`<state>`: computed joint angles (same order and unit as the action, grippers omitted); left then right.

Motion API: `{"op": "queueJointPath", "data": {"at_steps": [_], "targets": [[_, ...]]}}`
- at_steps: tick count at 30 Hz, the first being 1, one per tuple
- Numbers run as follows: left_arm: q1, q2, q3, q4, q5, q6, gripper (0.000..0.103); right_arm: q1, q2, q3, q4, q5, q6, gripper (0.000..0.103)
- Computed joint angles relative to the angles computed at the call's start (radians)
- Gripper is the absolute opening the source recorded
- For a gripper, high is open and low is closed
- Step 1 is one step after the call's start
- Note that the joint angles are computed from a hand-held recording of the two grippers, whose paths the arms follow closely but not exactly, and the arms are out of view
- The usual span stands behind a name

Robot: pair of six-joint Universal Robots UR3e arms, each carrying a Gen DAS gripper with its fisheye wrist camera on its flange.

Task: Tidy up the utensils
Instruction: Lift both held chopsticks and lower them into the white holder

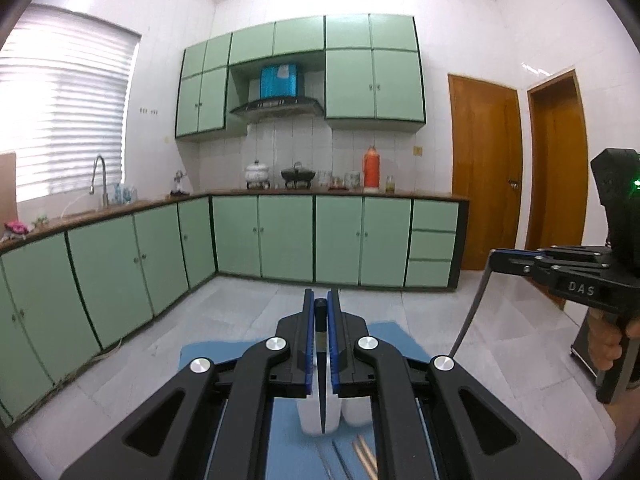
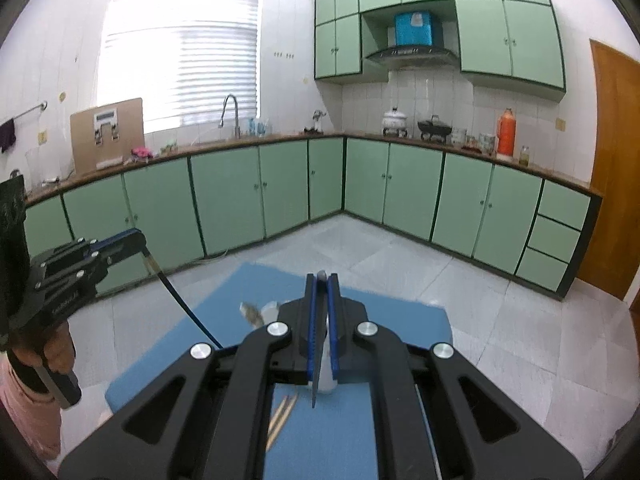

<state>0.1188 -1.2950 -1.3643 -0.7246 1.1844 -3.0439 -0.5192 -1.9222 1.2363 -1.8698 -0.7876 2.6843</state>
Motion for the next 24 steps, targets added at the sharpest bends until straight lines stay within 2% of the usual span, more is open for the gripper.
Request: {"op": "queueJointPath", "data": {"at_steps": [4, 9, 13, 19, 24], "targets": [[-0.071, -0.167, 0.170, 0.047, 0.081, -0.040, 0.006, 0.144, 0.199, -0.161, -0.146, -0.137, 0.132, 0.004], [-0.131, -0.375, 0.366, 0.074, 0.159, -0.073, 0.006, 0.266, 0.399, -0.287, -0.282, -0.296, 0.216, 0.004], [-0.160, -0.528, 0.476, 0.079, 0.203, -0.080, 0.006, 0.318, 0.534, -0.339, -0.358, -0.370, 0.264, 0.004], [-0.162, -0.650, 0.508, 0.076, 0.199, -0.090, 0.006, 0.344, 0.612, -0.278, -0.436, -0.383, 0.277, 0.004], [-0.164, -0.666, 0.446, 0.101, 0.197, -0.076, 0.006, 0.346, 0.616, -0.196, -0.469, -0.362, 0.282, 0.005]]}}
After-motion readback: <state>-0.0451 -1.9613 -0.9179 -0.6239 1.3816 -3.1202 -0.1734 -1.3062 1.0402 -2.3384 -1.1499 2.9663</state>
